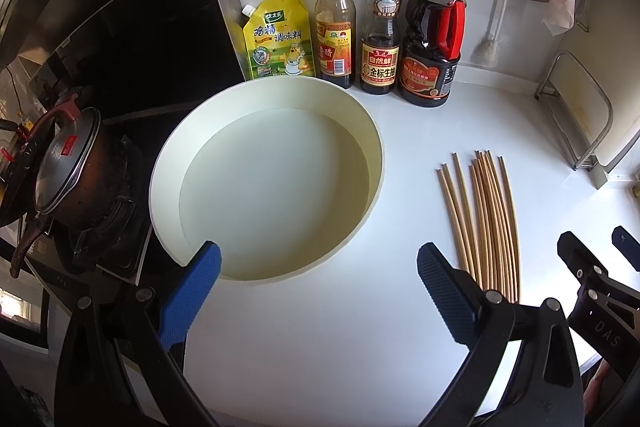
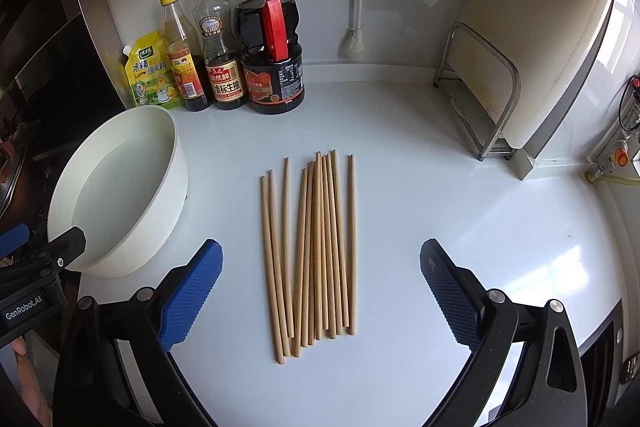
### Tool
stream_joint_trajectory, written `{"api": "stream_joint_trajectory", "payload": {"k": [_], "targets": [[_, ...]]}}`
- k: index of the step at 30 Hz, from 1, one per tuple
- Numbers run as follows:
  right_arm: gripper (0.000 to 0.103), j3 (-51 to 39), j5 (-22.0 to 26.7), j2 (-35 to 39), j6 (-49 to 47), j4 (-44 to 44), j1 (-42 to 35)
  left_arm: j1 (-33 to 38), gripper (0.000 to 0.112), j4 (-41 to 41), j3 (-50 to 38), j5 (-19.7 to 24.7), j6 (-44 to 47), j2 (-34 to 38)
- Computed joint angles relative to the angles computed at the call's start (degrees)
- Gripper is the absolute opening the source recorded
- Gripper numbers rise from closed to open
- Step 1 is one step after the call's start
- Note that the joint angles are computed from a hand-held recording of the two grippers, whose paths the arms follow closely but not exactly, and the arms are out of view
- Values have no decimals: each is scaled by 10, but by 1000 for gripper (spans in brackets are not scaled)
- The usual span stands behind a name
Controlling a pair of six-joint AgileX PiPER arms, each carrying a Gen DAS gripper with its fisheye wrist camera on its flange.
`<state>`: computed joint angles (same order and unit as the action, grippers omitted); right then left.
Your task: Organize utensils
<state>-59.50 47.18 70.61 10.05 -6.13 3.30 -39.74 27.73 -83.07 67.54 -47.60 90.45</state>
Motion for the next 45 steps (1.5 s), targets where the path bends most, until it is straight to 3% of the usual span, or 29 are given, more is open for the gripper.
{"api": "stream_joint_trajectory", "payload": {"k": [45], "targets": [[95, -7, 4, 5, 15, -9, 7, 14, 97, -12, 2, -5, 12, 1]]}}
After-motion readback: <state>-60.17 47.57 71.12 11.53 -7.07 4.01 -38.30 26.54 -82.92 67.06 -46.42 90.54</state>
